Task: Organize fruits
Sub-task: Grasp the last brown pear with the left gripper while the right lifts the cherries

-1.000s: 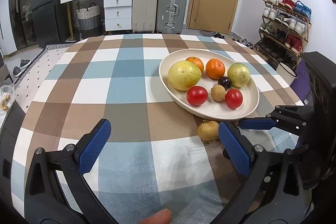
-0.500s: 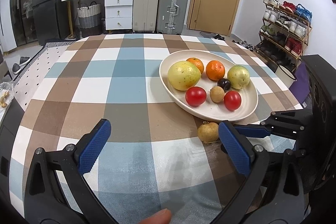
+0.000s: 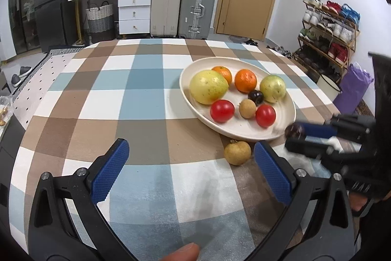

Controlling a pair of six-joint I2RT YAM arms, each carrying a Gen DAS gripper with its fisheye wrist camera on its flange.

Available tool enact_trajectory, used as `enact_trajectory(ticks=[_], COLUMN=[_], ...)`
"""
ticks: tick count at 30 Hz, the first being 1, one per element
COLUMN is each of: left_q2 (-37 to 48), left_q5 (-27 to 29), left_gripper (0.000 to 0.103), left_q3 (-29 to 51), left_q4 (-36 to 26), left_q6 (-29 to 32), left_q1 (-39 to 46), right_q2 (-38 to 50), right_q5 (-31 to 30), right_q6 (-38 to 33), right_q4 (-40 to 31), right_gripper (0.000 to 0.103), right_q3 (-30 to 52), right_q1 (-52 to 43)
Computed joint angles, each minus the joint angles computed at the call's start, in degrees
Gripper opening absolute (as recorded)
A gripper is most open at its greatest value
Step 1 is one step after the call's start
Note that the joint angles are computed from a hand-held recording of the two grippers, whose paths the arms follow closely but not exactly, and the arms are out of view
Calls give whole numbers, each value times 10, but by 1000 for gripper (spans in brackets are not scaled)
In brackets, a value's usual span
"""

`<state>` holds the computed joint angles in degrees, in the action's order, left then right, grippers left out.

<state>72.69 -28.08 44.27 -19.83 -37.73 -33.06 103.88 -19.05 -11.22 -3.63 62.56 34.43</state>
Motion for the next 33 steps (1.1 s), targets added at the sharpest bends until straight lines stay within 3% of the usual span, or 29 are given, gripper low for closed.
enact_trajectory(ticks=[6,14,21,24,26,33], left_q2=[57,143,187,184,178,150], left_q5=[29,69,81,85,95,112], left_gripper=[102,85,60,35,27,27], left_q3=[33,94,131,127,120,92], left_q4=[-11,-32,-36,-26,-17,6], left_q6=[12,36,60,69,71,69], left_q1=[-2,6,3,0,4,10], right_q2=[-25,-30,-27,-26,-27,-23], right_q5=[3,6,9,9,8,11], right_q6=[21,28,31,31,33,29], right_q4=[25,32,31,31,32,27], right_gripper=[27,27,27,27,27,27], right_q3=[-17,-20,-20,-19,-21,-17], right_q1=[-20,-33,-36,-38,-39,-39])
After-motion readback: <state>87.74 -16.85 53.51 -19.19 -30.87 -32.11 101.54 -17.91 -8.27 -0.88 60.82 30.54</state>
